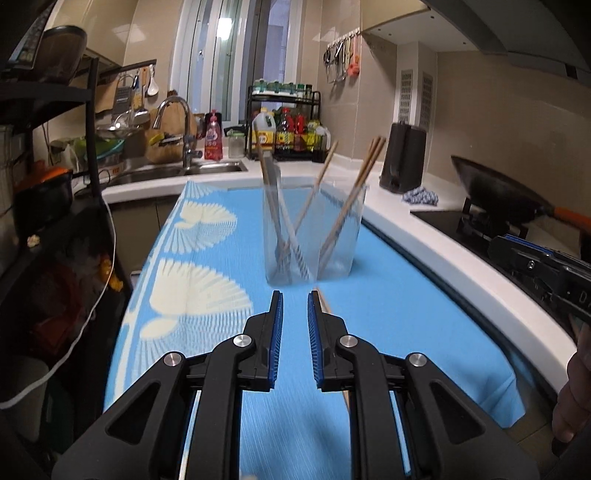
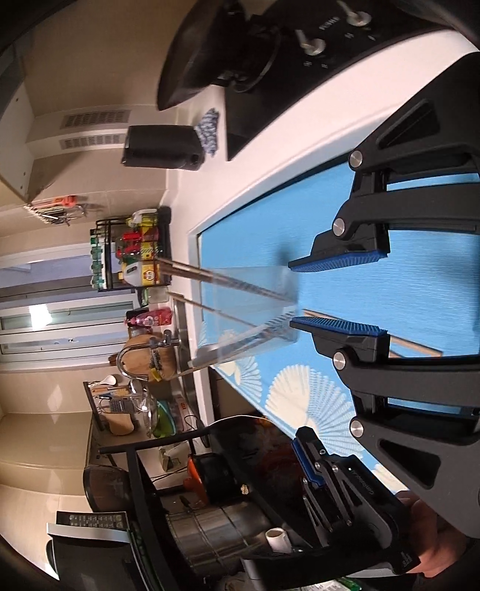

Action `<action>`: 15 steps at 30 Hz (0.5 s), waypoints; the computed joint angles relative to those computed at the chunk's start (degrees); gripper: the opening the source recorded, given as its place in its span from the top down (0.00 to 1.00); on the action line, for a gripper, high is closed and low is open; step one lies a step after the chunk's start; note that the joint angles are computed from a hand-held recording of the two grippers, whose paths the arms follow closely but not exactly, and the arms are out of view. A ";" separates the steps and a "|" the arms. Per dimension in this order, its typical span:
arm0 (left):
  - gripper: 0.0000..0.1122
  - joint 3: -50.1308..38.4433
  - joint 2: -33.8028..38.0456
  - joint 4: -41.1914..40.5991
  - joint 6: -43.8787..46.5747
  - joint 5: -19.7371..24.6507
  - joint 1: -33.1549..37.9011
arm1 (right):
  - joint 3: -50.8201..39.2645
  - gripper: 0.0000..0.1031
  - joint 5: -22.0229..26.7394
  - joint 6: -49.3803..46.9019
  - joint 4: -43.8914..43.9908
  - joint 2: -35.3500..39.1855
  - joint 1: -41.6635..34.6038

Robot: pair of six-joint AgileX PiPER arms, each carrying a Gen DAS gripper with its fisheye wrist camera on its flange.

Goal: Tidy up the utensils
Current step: 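Grasp a wooden chopstick with the right tool while the left tool grasps the last chopstick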

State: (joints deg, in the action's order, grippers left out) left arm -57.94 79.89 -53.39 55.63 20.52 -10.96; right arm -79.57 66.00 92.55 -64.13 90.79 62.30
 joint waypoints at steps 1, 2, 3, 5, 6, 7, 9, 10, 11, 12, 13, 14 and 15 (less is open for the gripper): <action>0.87 1.95 -0.38 -2.26 2.07 -0.57 0.09 | 1.90 0.75 -0.06 2.53 -0.67 0.08 0.68; 0.87 4.27 -0.56 -4.35 3.68 -1.43 -0.05 | 3.79 0.75 -0.18 5.16 -1.24 0.34 1.30; 0.87 5.95 -0.70 -5.28 4.25 -2.24 -0.22 | 5.27 0.75 0.00 7.31 -1.69 0.73 1.78; 0.87 9.58 -1.00 -10.56 9.13 -3.98 -0.30 | 8.01 0.75 0.11 11.79 -2.84 1.74 2.72; 0.87 11.33 -1.11 -13.40 11.70 -4.89 -0.52 | 9.24 0.76 -0.44 13.56 -3.27 2.23 2.92; 0.87 13.04 -1.09 -15.97 13.87 -5.74 -0.69 | 10.01 0.76 -1.09 14.38 -3.25 2.89 2.92; 0.87 15.51 -1.03 -20.06 17.12 -6.53 -0.95 | 10.88 0.76 -2.62 15.34 -2.86 4.23 2.71; 0.87 16.78 -1.18 -22.76 19.38 -7.02 -1.10 | 11.38 0.76 -4.38 15.97 -2.20 4.71 2.30; 0.87 18.23 -1.53 -26.68 22.72 -7.44 -1.17 | 11.89 0.76 -5.82 16.84 -1.75 5.02 1.99; 0.87 19.26 -1.70 -30.34 26.04 -6.65 -0.66 | 12.28 0.76 -7.33 17.76 -1.18 5.46 1.63; 0.87 20.17 -1.78 -33.80 29.41 -6.13 -0.42 | 12.61 0.77 -9.35 18.53 -0.47 5.97 1.13; 0.87 21.15 -1.91 -37.37 33.26 -6.18 -0.67 | 12.56 0.78 -10.90 18.72 0.09 6.50 0.82; 0.87 21.89 -2.00 -40.97 37.38 -6.45 -1.07 | 12.45 0.78 -12.59 18.44 0.65 7.11 0.52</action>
